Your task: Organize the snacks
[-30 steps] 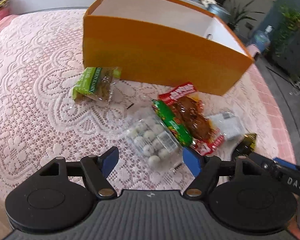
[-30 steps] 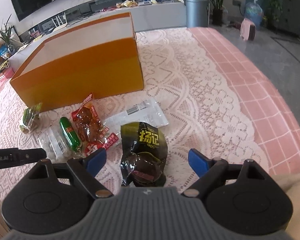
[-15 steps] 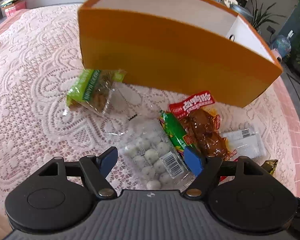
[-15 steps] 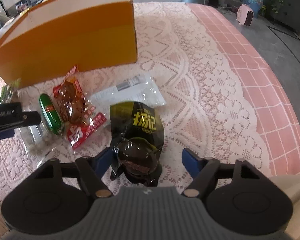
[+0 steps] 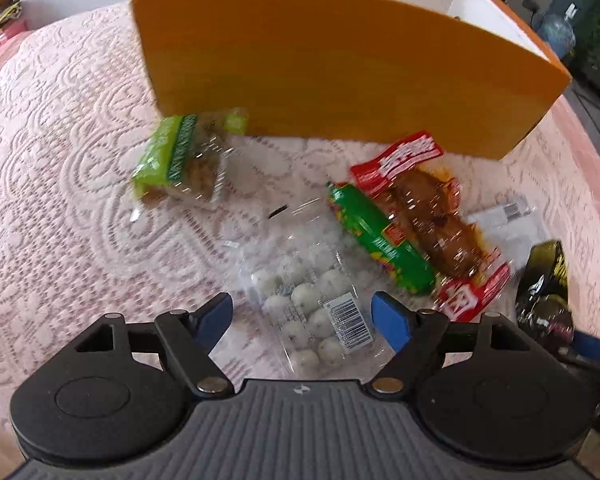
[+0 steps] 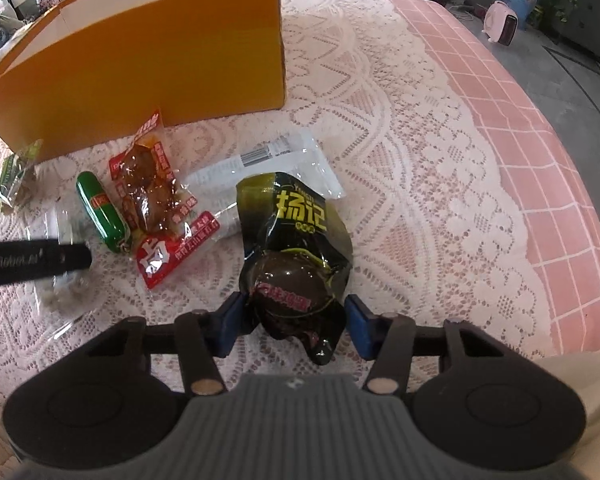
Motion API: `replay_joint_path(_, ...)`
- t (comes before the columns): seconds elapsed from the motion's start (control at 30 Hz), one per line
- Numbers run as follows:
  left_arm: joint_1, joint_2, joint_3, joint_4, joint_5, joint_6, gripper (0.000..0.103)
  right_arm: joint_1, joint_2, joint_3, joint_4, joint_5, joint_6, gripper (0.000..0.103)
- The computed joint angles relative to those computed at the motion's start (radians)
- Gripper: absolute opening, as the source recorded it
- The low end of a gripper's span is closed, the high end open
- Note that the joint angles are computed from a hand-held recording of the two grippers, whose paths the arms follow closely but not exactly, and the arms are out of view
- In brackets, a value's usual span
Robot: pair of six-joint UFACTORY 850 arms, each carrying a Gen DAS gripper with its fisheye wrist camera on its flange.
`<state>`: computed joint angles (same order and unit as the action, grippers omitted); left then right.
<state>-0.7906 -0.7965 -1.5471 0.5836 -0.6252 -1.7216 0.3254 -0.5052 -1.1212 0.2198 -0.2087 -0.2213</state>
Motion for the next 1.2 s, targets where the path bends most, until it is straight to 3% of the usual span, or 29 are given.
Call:
replay_joint_path(0.2, 0.006, 0.051, 0.062, -0.109, -0.015, 0.179, 0.089, -0.002, 0.003, 0.005, 0.036, 0.014, -0.040, 0.053)
replay_joint_path(0.33, 0.009, 0.081, 0.107, -0.138, 0.014, 0.207, 0.087, -0.002, 0.007, 0.012, 0.085, 0.028, -0.090, 0.053)
replay_joint_path(0.5, 0.002, 0.120, 0.165, -0.007, 0.079, 0.002, 0.089, -0.008, 0.019, 0.028, 0.220, 0.040, -0.230, 0.053)
replay_joint_path(0.63, 0.014, 0.162, 0.252, 0.075, 0.225, -0.198, 0.092, -0.008, 0.017, 0.027, 0.237, 0.035, -0.251, 0.053)
replay_joint_path(0.8, -0.010, 0.122, 0.195, 0.132, 0.127, -0.306, 0.093, -0.006, 0.017, 0.029, 0.255, 0.041, -0.276, 0.052)
replay_joint_path(0.97, -0.033, 0.031, 0.048, 0.007, -0.059, -0.022, 0.093, -0.005, 0.016, 0.031, 0.240, 0.043, -0.268, 0.052)
replay_joint_path(1.07, -0.045, 0.002, 0.005, -0.010, -0.140, 0.054, 0.092, -0.006, 0.013, 0.028, 0.243, 0.035, -0.271, 0.053)
replay_joint_path(1.2, -0.032, 0.007, 0.020, -0.029, -0.105, 0.038, 0.096, -0.001, 0.007, 0.021, 0.167, 0.027, -0.200, 0.053)
